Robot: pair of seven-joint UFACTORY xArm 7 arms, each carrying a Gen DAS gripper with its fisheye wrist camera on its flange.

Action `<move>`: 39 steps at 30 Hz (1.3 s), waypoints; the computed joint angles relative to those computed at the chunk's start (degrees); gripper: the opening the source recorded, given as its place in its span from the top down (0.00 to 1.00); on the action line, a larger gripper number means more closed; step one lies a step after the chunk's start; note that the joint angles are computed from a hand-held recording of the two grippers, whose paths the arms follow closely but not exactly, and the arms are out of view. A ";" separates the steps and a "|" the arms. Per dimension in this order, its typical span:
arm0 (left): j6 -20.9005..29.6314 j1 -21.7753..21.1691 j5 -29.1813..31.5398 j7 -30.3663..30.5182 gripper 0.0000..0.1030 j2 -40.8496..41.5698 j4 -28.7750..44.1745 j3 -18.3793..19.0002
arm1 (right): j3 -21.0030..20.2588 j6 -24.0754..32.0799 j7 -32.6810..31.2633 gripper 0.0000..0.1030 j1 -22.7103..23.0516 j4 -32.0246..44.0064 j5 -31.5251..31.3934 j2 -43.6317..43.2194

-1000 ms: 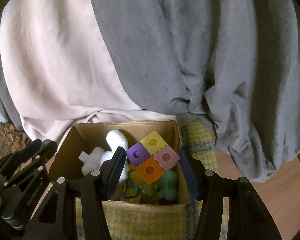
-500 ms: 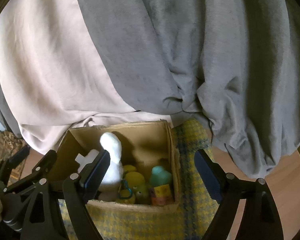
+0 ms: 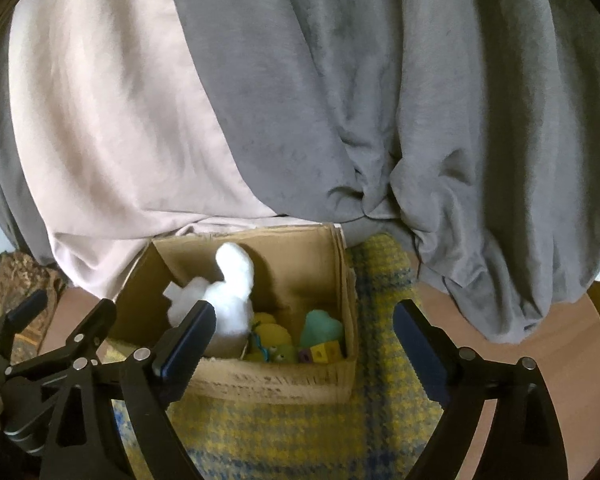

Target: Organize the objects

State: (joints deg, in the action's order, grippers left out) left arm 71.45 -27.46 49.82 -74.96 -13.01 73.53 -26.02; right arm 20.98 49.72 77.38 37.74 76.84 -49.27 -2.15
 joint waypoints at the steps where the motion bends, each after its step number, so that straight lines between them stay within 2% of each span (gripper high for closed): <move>1: 0.24 -0.15 -0.38 -0.32 0.06 -0.35 -0.44 -0.07 | 0.21 0.63 0.28 0.12 0.18 -0.11 -0.34 -0.14; 17: 1.95 0.59 -4.34 -3.36 0.04 -7.30 -6.25 -4.16 | 5.06 8.02 6.10 0.07 1.70 -4.35 -3.69 -5.12; 28: 4.28 2.11 -6.70 -5.51 0.02 -11.59 -8.52 -8.94 | 9.10 11.65 8.08 0.05 1.96 -7.09 -2.76 -8.53; 39: 4.64 2.84 -11.26 -6.81 0.02 -15.63 -11.80 -11.76 | 11.95 13.21 10.53 0.03 1.79 -10.16 -0.71 -11.42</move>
State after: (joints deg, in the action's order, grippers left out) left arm 76.09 -24.62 38.56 -81.78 -28.64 61.73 -37.77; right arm 32.93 62.92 87.91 39.54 66.69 -49.98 -13.58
